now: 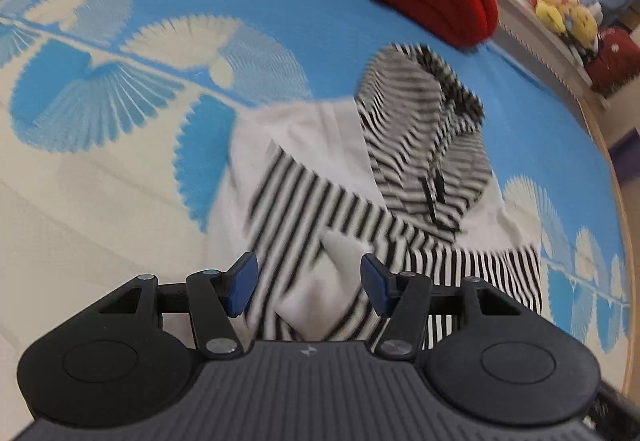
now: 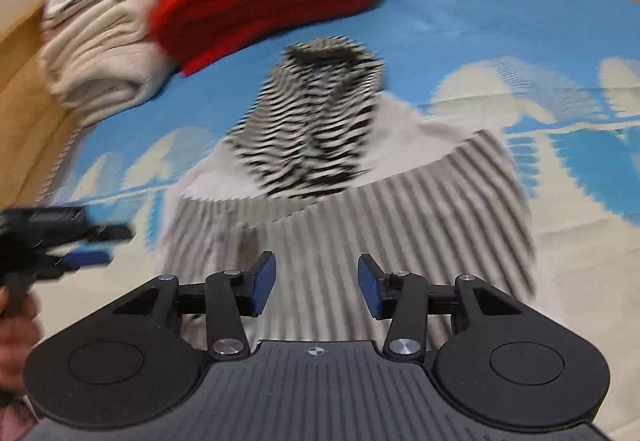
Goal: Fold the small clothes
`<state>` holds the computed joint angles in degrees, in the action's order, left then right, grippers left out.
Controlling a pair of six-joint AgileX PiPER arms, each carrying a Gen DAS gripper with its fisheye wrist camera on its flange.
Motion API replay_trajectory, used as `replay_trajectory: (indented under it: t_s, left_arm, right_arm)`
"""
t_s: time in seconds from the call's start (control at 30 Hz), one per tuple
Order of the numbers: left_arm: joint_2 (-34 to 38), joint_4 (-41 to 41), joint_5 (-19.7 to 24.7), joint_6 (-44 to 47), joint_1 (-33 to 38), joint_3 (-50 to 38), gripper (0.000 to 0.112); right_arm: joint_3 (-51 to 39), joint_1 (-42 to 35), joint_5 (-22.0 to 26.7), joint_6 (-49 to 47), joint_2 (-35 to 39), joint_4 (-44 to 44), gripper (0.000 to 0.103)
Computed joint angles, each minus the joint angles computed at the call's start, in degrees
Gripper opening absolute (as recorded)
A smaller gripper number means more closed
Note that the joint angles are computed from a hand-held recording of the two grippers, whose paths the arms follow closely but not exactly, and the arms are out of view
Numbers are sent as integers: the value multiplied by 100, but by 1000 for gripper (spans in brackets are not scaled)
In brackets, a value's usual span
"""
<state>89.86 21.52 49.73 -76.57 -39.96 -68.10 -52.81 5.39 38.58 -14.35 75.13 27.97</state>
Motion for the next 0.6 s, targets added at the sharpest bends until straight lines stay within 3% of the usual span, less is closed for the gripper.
replay_trajectory:
  t_s: [0.13, 0.3, 0.37, 0.4, 0.43, 0.6]
  left_arm:
    - [472, 12, -25, 187, -101, -218, 62]
    - [806, 7, -89, 329, 75, -355, 61]
    - [805, -10, -350, 381, 177, -236, 43]
    - [806, -93, -483, 495, 244, -201, 26]
    - [811, -189, -612, 593, 304, -161, 20]
    - [944, -520, -807, 896, 436, -92, 21]
  right_arm:
    - [-194, 128, -285, 431, 332, -803, 47]
    - [-250, -106, -150, 131, 650, -492, 48]
    - [-315, -128, -102, 148, 727, -535, 48]
    - [-336, -156, -73, 136, 742, -520, 48]
    - [-346, -212, 8, 113, 712, -488, 48]
    - [-492, -449, 237, 173, 796, -333, 48]
